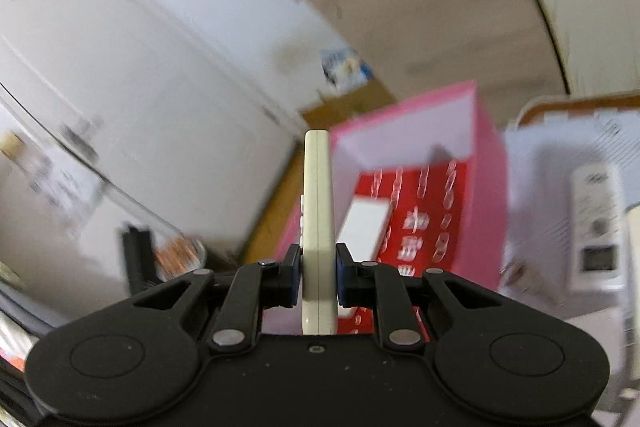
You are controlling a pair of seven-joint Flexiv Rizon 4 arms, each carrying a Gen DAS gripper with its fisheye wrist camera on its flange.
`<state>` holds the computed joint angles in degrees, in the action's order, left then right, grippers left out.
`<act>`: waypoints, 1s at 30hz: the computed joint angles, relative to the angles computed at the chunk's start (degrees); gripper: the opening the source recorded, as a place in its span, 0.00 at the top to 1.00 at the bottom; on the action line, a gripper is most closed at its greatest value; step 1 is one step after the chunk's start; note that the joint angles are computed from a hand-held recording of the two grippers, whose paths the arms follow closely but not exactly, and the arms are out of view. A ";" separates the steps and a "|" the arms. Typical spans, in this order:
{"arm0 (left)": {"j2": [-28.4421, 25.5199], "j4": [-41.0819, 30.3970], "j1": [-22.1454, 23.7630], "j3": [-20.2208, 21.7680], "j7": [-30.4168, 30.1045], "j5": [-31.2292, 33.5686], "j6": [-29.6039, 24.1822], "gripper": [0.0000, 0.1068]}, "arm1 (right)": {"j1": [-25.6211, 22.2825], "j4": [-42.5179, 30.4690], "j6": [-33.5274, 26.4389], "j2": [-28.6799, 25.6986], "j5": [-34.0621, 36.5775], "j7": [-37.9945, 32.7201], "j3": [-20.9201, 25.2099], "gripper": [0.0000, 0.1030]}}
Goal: Organize rigid objects
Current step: 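Lower the cream remote into the box beside the white bar, release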
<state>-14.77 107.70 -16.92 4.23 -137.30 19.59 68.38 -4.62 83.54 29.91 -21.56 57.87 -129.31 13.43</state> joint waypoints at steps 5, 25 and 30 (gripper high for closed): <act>-0.14 -0.92 -0.45 0.23 -0.69 2.02 -1.10 0.94 | 7.71 0.73 8.50 -2.77 -8.80 7.59 0.15 0.80; -0.42 -0.75 -0.15 -0.13 -0.24 1.10 -0.37 0.94 | 10.28 -1.88 13.53 -10.56 -25.86 30.67 3.61 0.80; -0.40 -0.62 -0.28 0.04 -0.29 0.98 -0.20 0.94 | 13.37 0.95 18.42 -9.27 -31.26 30.67 2.07 0.49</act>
<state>-15.16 107.08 -17.20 4.27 -137.58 20.57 68.18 8.75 84.50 48.33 -30.82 26.61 -98.64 15.51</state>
